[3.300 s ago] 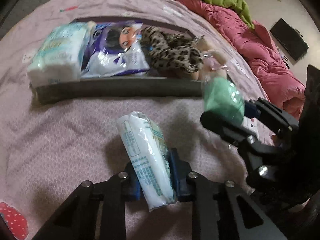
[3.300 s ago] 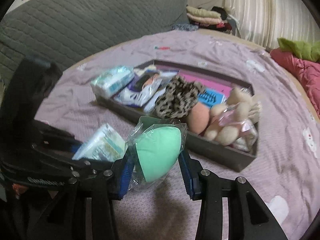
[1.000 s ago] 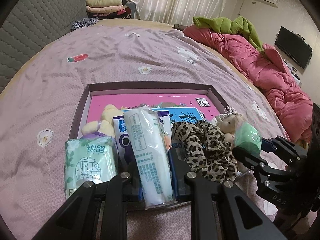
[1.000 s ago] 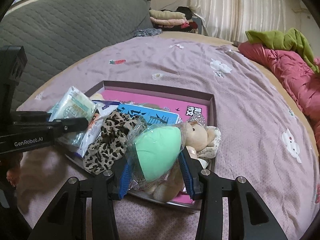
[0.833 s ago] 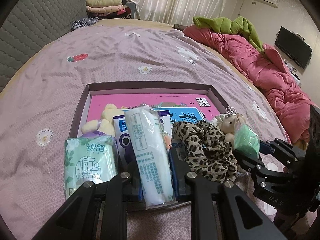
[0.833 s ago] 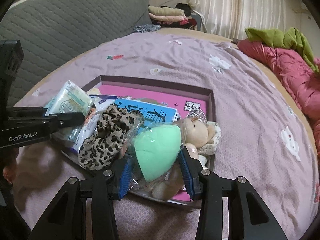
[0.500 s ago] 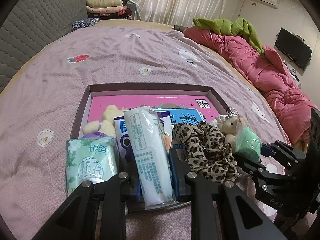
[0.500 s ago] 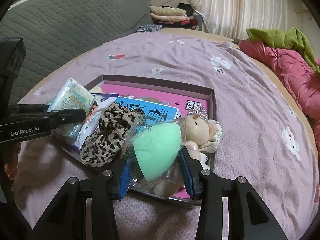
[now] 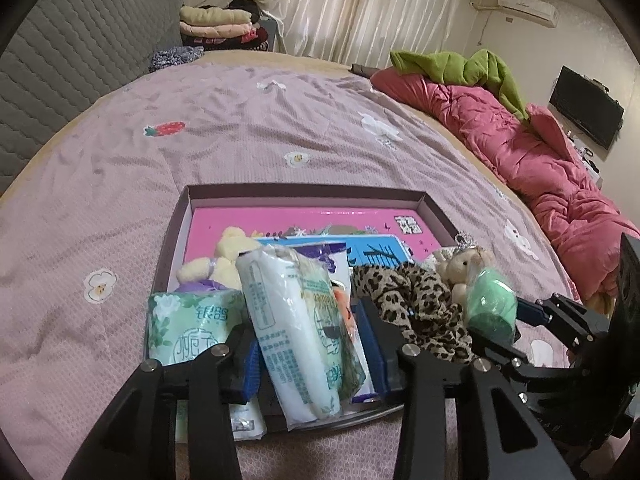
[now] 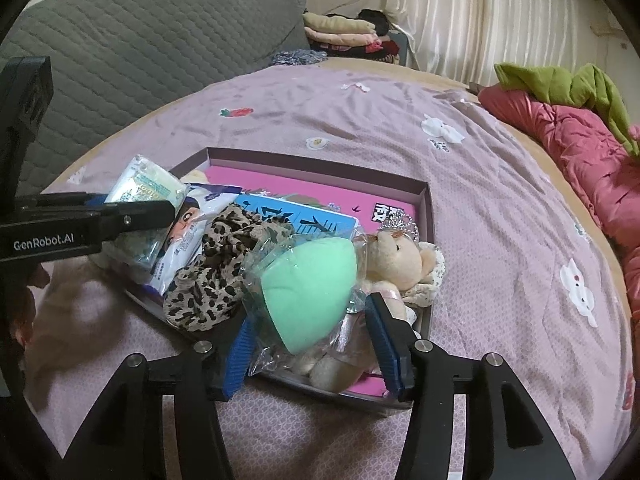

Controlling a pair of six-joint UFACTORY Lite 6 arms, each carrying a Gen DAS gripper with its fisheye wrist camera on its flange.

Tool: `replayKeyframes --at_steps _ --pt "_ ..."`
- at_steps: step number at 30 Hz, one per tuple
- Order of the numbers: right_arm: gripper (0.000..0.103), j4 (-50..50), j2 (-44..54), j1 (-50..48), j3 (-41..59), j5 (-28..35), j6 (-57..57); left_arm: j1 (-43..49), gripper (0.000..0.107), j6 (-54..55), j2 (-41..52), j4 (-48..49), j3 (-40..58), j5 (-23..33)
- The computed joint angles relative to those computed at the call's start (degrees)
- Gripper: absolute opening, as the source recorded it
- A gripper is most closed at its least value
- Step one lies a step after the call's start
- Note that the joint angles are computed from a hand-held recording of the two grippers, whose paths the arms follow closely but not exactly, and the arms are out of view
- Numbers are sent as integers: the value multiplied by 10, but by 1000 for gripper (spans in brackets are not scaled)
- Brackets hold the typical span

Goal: Organize soft objects
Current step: 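Lower the wipes pack and sponge into the tray and open both tools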

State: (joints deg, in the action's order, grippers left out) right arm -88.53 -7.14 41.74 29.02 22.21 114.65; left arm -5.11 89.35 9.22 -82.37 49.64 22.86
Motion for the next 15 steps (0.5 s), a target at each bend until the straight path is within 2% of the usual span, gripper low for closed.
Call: replayKeyframes --at_steps 4,15 --pt "57 -4 2 0 1 2 2 8 51 35 -19 -36 -9 3" --pt "57 -9 0 3 -1 5 9 20 52 57 -38 -63 -13 5"
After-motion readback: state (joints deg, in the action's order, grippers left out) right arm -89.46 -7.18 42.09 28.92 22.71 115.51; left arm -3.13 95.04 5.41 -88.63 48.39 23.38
